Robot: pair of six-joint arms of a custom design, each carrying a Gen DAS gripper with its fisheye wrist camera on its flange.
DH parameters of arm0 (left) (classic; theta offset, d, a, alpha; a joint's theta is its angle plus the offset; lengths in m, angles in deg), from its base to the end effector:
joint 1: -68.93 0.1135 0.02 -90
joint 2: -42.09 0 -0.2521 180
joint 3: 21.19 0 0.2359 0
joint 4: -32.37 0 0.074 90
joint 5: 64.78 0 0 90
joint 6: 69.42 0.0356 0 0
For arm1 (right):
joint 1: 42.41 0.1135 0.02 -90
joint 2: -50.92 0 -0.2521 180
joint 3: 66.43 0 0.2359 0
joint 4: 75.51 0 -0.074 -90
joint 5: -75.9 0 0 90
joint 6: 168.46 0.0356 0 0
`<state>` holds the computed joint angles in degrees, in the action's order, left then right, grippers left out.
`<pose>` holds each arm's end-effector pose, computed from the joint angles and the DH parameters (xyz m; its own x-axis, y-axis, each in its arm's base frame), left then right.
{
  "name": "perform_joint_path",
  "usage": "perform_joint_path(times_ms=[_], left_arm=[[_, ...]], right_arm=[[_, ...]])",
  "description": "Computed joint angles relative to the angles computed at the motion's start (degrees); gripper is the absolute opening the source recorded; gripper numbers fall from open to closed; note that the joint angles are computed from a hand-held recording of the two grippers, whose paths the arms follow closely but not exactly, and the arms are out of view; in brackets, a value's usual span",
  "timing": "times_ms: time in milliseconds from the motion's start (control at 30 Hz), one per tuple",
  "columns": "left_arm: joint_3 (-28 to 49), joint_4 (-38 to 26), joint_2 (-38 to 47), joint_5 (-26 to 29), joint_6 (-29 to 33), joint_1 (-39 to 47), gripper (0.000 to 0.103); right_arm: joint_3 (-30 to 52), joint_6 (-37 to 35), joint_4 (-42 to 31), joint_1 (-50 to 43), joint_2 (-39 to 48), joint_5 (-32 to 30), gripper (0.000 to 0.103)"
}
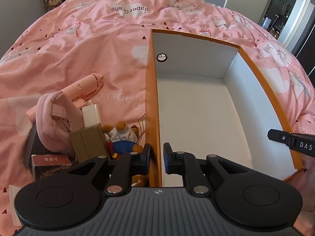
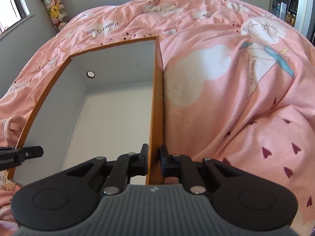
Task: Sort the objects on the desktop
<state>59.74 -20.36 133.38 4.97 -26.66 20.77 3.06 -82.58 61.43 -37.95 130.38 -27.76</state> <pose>0.2135 -0.2200 0.2273 -0.8403 -0.0941 -0.5339 -0.0331 0.9919 -0.1227 0.2701 0.0295 0.2337 -0.7789 -0.1308 -0.6134 -0.2738 0.9508 0.1450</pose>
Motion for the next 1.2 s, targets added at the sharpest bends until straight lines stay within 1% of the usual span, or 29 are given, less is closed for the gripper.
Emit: perform_joint_path(times_ms=[100,200,300,433,500,533,567,600,633,700,767,867,1000,1067,1200], left_arm=[[1.11,1.19,1.0,0.23,0.16,0.06,0.015],[3.1,1.75,3.26,0.01,0.84,-0.07,0.015],[3.6,1.7,4.18,-0.69,1.32,-0.33,0.015],[2.88,0.98,3.38,0.08,0.61,-0.17,0.016],[2.5,0.29,2.32,-0.1,1.13,-0.32,0.017],[1.91,0.36,1.24,-0.55,1.31,-0.5,0.021],[1.53,-0.24,-0.26,-1.22,1.29,-0.8,0.027],[1.18,-0.87,-1.67,-1.81,1.27,-0.96,0.03],[0.85,-1.85,-3.59,-2.67,1.23,-1.12,0.034],[0.57,-4.55,-7.47,-3.74,1.58,-1.35,0.038],[0.66,-7.88,-11.25,-4.44,1.69,-1.57,0.038],[1.98,-13.79,-15.31,-5.22,1.52,-2.24,0.038],[3.32,-20.21,-17.77,-4.37,1.93,-2.72,0.038],[2.6,-22.31,-19.23,-2.64,2.25,-2.77,0.038],[-0.69,-23.53,-21.89,2.2,3.98,-2.4,0.038]], right_arm=[[1.59,-0.84,0.18,-1.06,1.13,0.27,0.009],[2.67,-1.34,2.2,-0.52,3.87,2.56,0.006],[3.48,-1.35,1.85,-1.61,5.21,0.92,0.006],[1.65,-1.84,1.87,-2.1,2.18,-1.22,0.01],[-0.6,-1.53,3.49,-2.85,-1.44,-3.3,0.013],[-1.69,-1.58,4.6,-2.89,-3.72,-3.41,0.017],[-2.42,-1.91,5.3,-2.5,-5.71,-2.92,0.028],[-2.87,-2.37,5.63,-2.0,-7.57,-2.77,0.033],[-2.78,-3.02,5.05,-1.58,-8.9,-3.56,0.033],[-1.96,-3.75,2.88,-1.02,-10.38,-7.06,0.033],[-0.64,-3.65,-0.22,0.0,-11.04,-11.46,0.031],[0.01,-4.34,-4.29,2.95,-12.86,-16.2,0.031],[2.89,-4.37,-12.8,7.47,-11.63,-22.76,0.032],[3.63,-5.18,-16.19,11.3,-10.7,-22.43,0.032],[2.88,-6.25,-18.53,19.36,-8.1,-16.9,0.032]])
